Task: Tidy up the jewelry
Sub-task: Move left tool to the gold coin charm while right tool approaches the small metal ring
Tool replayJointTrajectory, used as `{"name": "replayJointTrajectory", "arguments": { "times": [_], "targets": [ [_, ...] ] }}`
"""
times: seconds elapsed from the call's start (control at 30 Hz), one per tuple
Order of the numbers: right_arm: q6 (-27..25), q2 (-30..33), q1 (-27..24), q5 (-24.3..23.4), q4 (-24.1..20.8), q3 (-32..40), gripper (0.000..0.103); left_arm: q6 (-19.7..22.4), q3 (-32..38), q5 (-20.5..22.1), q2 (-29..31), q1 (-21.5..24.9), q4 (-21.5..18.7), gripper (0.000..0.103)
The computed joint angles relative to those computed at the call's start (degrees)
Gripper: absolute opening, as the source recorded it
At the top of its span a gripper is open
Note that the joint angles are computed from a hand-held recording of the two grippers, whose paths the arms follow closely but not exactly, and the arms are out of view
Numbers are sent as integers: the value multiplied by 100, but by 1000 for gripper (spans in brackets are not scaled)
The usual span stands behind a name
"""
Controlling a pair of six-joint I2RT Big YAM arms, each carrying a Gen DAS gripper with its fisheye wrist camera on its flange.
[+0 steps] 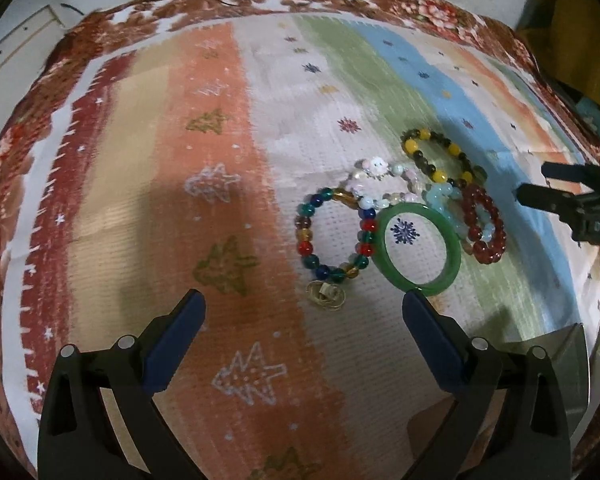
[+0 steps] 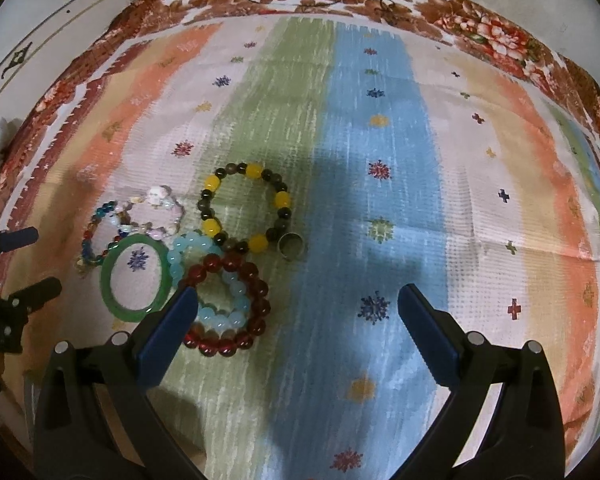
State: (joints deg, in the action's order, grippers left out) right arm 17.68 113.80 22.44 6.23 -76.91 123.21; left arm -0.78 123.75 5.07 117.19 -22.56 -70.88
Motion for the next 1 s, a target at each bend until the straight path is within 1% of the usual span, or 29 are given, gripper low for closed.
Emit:
{"name": "replayJointTrajectory", "arguments": {
  "times": [0.07,0.1,0.17,0.27,0.37,0.47,0.63,0.7,0.77,0.87,0.97,1.0],
  "targets": [
    [-21,119,-24,7,-80,127,98,48,96,11,84,-17,-60,95],
    [-14,164,-37,4,-115,170,98,67,150,15,128,-20,-97,91],
    [0,286,-82,-54,-188,277,98,92,301,20,249,-22,-240,87],
    [-5,421,-119,-28,-269,383,98,182,368,-52,326,-31,-306,85],
    [5,540,-162,-109,-321,502,98,244,444,-59,405,-27,-397,75],
    [-1,683,-174,-106,-416,686,98,315,450,-167,430,-39,-365,73],
    [92,878,-223,-215,-526,961,98,520,314,-373,382,-96,-231,62],
    [140,986,-236,-239,-584,1096,98,582,271,-391,363,-111,-189,56],
    [164,1063,-235,-285,-645,1187,93,600,239,-367,342,-117,-173,52],
    [201,1111,-231,-331,-692,1253,91,585,205,-344,326,-103,-151,49],
    [266,1111,-257,-465,-695,1272,83,515,226,-291,342,-74,-165,45],
    [294,1106,-262,-493,-688,1274,79,505,233,-281,345,-70,-171,43]
  ]
}}
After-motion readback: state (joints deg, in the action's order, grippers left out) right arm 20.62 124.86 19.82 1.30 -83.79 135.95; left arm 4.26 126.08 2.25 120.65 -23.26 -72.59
